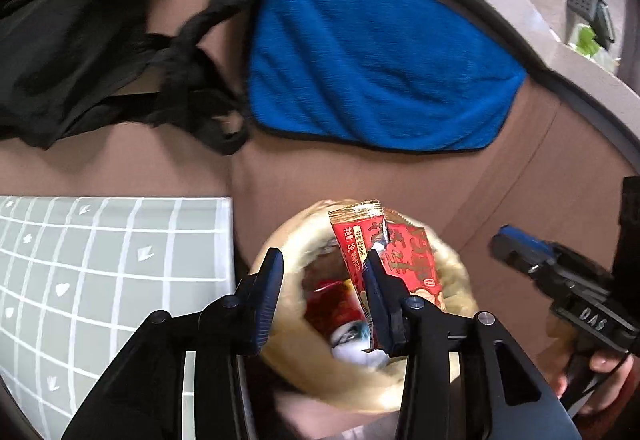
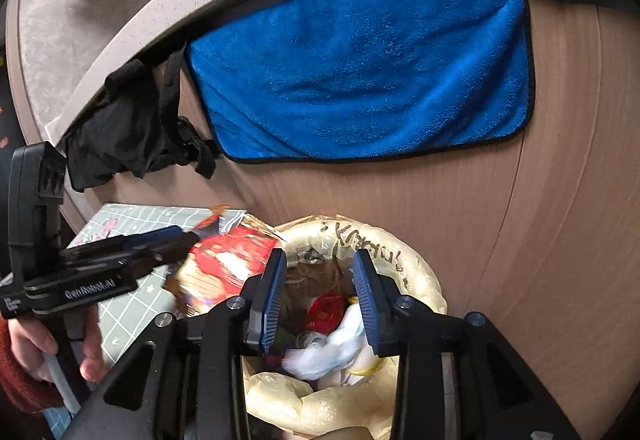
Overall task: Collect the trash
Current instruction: 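Carry tissue bundle and red wrapper over the bin and open both grippers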
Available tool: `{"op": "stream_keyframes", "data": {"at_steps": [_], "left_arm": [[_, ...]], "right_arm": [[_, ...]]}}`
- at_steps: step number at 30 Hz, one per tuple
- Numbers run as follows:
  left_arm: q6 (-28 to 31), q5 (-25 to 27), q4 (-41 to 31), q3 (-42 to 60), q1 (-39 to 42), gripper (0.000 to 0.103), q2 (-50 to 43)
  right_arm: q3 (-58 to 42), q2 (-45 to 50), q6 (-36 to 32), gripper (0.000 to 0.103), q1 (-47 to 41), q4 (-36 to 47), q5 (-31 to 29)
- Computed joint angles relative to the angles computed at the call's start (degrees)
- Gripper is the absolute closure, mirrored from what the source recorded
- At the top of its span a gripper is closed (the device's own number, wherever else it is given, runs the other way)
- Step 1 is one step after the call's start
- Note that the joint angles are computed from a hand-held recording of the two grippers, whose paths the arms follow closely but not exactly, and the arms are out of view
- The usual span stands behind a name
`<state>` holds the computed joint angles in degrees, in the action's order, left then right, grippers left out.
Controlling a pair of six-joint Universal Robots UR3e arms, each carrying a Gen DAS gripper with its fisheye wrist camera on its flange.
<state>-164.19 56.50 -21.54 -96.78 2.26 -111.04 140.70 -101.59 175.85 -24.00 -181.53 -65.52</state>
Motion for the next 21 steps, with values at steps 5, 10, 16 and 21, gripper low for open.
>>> {"op": "stream_keyframes", "data": {"at_steps": [5, 10, 16, 21], "left_arm": [[5.54, -2.68, -10.58, 4.77, -0.67, 0.059, -1.79], [4.26, 4.34, -3.66, 6.74, -4.96, 0.059, -8.49], [14.29, 14.8, 0.75, 4.72, -10.62, 0.059, -11.24], [20.96, 13.88, -3.03, 1.66, -10.11, 0.059, -7.51]], "right_arm": [[-3.18, 0.91, 3.99, 0.07, 5.89, -2.08, -7.71], [-4.04, -0.58, 7.18, 0.07, 7.75, -3.45, -12.88], [-2.83, -5.72, 8.42, 0.07, 3.67, 0.58, -9.2], [-2.31, -7.75, 7.86, 0.07, 3.71, 1.66, -10.19]]}}
